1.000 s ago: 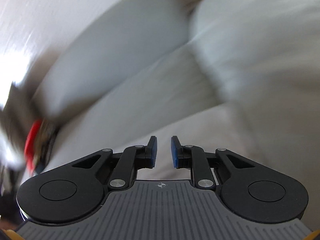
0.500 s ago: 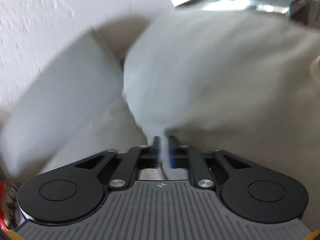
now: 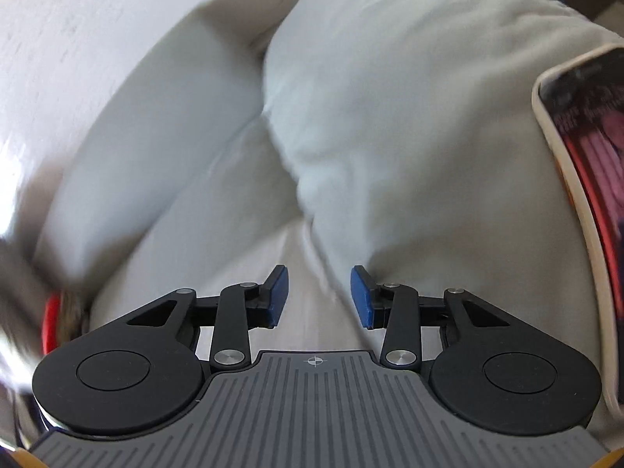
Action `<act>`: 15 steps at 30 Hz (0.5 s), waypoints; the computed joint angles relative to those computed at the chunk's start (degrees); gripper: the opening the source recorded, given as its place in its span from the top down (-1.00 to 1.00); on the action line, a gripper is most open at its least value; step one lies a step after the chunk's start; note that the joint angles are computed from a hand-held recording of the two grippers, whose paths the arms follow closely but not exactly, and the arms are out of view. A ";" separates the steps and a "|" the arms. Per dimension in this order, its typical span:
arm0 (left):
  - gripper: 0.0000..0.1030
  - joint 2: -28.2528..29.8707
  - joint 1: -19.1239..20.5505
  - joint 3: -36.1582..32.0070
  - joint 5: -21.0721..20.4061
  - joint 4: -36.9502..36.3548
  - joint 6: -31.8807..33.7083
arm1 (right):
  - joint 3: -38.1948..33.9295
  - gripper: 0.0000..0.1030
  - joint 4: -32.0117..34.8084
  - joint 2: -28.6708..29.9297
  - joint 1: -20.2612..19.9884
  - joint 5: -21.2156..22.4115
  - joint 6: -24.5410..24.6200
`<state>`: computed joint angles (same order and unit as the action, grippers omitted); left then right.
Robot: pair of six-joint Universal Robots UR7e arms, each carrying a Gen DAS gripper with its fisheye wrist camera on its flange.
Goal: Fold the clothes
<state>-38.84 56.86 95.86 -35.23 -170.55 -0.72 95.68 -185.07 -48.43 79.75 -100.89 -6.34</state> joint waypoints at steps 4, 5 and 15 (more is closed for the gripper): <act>0.17 0.16 -1.38 4.73 2.28 -2.91 0.86 | 4.54 0.24 0.31 -0.74 2.10 -2.27 -10.36; 0.18 0.54 -1.21 5.22 2.82 -4.39 1.20 | 4.90 0.24 -0.99 -0.19 2.69 -2.71 -13.98; 0.17 -0.19 -2.43 11.03 7.03 -5.63 -2.40 | 4.67 0.24 -3.19 1.73 5.94 -16.02 -25.20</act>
<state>-39.02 54.43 106.89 -28.20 -176.18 -3.12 100.35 -188.25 -46.71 85.69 -116.90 -31.54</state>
